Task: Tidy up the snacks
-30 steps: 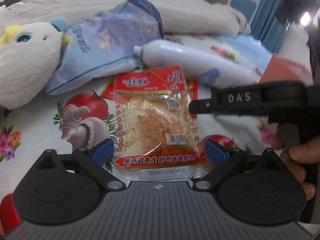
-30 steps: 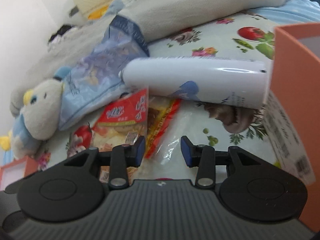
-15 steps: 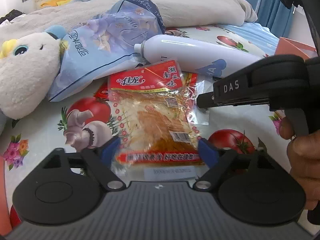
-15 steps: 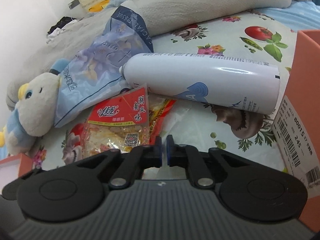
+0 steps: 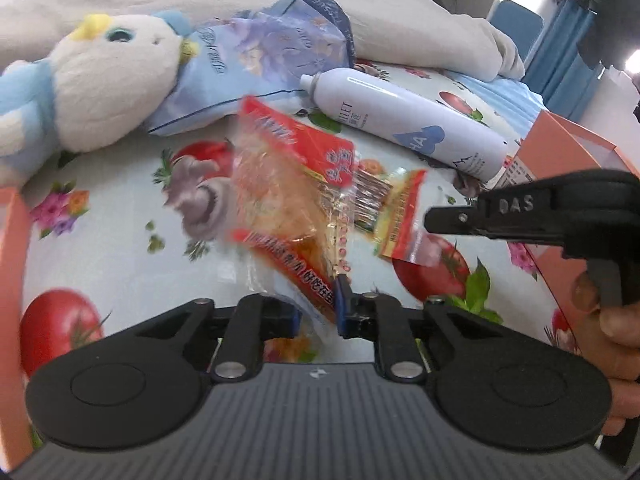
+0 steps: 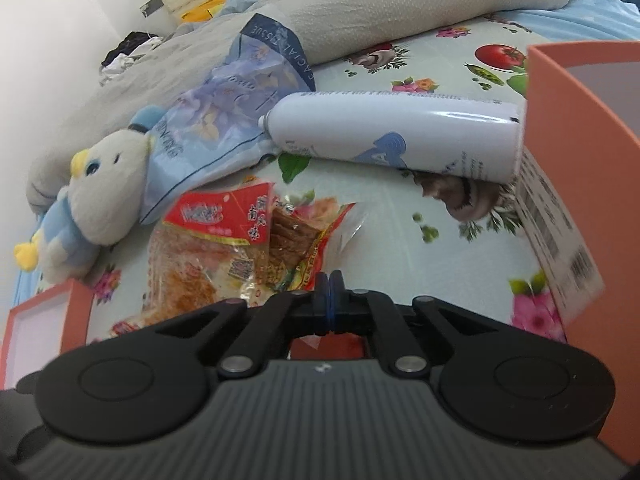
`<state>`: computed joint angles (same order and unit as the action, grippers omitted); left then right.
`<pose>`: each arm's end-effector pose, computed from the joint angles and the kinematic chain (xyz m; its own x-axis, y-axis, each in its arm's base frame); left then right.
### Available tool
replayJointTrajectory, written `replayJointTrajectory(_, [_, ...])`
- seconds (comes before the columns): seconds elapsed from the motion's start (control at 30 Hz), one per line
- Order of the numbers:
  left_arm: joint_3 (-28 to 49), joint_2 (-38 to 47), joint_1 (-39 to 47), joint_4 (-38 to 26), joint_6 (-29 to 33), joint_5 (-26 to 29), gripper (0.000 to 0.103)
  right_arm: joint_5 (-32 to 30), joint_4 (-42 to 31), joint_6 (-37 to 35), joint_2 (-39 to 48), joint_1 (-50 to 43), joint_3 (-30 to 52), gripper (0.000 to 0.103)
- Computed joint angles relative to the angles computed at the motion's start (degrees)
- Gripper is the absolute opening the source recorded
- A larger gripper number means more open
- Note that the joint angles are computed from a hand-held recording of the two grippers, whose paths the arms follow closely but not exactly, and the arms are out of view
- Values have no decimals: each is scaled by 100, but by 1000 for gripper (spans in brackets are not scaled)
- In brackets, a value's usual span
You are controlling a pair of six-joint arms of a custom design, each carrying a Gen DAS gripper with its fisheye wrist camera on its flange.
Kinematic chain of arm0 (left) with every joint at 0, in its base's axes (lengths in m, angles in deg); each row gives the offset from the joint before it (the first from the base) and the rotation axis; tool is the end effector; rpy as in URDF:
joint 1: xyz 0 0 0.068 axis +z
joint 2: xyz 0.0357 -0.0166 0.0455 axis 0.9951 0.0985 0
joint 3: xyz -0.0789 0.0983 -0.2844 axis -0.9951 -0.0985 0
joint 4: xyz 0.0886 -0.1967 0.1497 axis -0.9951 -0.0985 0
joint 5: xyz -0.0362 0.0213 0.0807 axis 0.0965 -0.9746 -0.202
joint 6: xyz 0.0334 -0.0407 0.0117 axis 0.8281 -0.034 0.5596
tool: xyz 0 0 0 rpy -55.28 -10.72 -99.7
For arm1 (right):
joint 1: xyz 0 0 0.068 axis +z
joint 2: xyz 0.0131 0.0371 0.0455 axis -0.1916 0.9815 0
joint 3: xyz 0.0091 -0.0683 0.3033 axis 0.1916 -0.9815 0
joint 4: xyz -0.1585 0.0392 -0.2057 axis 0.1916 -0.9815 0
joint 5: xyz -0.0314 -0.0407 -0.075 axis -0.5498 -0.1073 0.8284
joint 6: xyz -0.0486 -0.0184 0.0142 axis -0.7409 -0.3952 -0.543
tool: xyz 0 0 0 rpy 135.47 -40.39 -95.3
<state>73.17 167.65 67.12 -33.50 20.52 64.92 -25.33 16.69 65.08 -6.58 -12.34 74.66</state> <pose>0.2526 -0.0847 0.1152 -0.7684 0.1204 -0.6286 0.3111 0.9286 -0.2024 0.2348 0.0016 0.1558 -0.7433 0.2897 -0.6030 0.1042 0.9405 0.3234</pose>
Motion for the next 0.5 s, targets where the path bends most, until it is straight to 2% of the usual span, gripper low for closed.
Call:
replayJointTrajectory(0.27, [-865,-1347,71,-443,-310,40,15,179,-1046,187,-1584,142,-634,3])
replayJointTrajectory(0.5, [-1565,-2883,-124,-1407,-690,-1,15,409,-2644,166,-3466,349,-975,3])
